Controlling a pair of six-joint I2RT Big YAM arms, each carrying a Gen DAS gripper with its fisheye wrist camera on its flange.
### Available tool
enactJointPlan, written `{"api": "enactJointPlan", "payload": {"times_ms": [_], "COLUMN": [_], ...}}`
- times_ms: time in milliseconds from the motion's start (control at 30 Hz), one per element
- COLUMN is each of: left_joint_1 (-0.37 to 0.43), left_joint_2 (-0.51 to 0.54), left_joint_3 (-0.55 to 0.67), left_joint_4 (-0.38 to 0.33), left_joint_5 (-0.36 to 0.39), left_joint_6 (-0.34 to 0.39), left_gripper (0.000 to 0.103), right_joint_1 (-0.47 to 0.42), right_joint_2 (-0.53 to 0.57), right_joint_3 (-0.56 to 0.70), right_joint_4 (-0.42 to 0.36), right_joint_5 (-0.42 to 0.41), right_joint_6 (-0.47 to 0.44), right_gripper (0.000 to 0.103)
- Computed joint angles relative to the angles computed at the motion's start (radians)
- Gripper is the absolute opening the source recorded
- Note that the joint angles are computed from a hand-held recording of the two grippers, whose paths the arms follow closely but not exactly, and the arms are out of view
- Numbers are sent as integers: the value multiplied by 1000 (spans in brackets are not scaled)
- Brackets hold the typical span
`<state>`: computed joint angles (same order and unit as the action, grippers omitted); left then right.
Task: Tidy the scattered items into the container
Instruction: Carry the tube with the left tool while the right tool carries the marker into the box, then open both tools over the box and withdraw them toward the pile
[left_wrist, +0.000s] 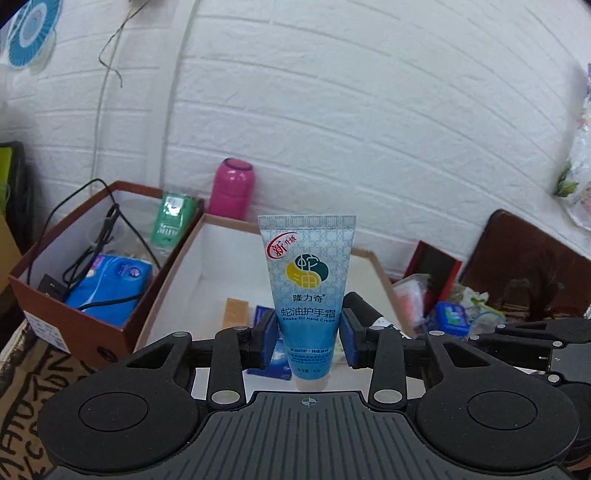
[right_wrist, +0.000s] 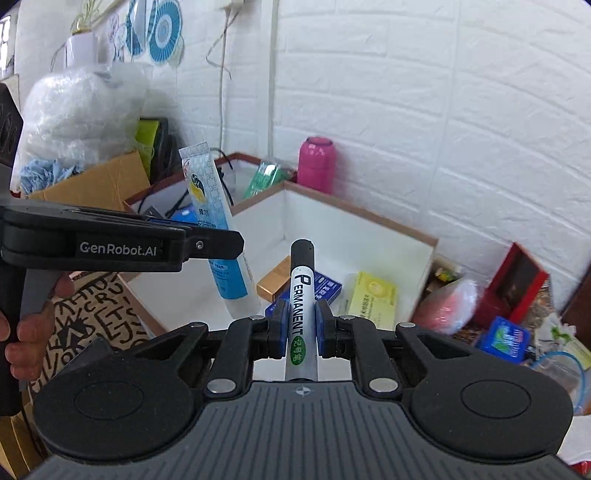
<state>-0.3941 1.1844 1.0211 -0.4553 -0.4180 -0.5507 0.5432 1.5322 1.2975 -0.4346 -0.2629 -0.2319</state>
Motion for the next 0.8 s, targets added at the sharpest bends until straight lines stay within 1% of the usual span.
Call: {"api": "enactJointPlan", "payload": {"times_ms": [167, 300, 367, 400, 433, 467, 500, 533, 600, 633, 667, 733, 800], "left_joint_1": [57, 87, 99, 102, 103, 104, 103, 97, 74, 61, 51, 37, 26], "left_joint_2": [49, 76, 83, 82, 81, 73, 66, 63, 62, 62, 62, 63, 64], "left_joint_3": [-14, -18, -20, -23, -25, -33, -40, -39, -32, -29, -25, -15, -9], "left_joint_4": [-7, -4, 3, 9, 11, 29, 46, 51, 43, 40, 30, 9, 1], "left_joint_5": [49, 81, 105, 112, 115, 131, 145, 139, 80, 43, 19, 14, 17], "left_joint_6": [8, 18, 24, 20, 6, -4, -13, -20, -23, -18, -11, 1, -1], "left_gripper": [36, 38, 55, 68, 85, 87, 91, 96, 103, 103, 103, 103, 103], "right_joint_1": [25, 33, 36, 38, 39, 40, 39, 39, 40, 38, 35, 30, 27], "right_joint_2": [123, 184, 202, 208, 214, 216, 213, 206, 192, 187, 180, 162, 138], "right_joint_3": [94, 144, 159, 164, 171, 174, 168, 155, 134, 130, 124, 103, 76], "right_joint_4": [-77, -119, -125, -127, -131, -130, -119, -96, -63, -58, -52, -27, 7], "right_joint_5": [33, 42, 48, 50, 50, 51, 57, 67, 88, 89, 83, 68, 60], "right_joint_6": [-1, 2, 6, 5, 3, 0, -1, 0, -7, -8, -5, 6, 13], "right_gripper": [17, 17, 17, 17, 20, 41, 55, 72, 73, 75, 81, 92, 93]}}
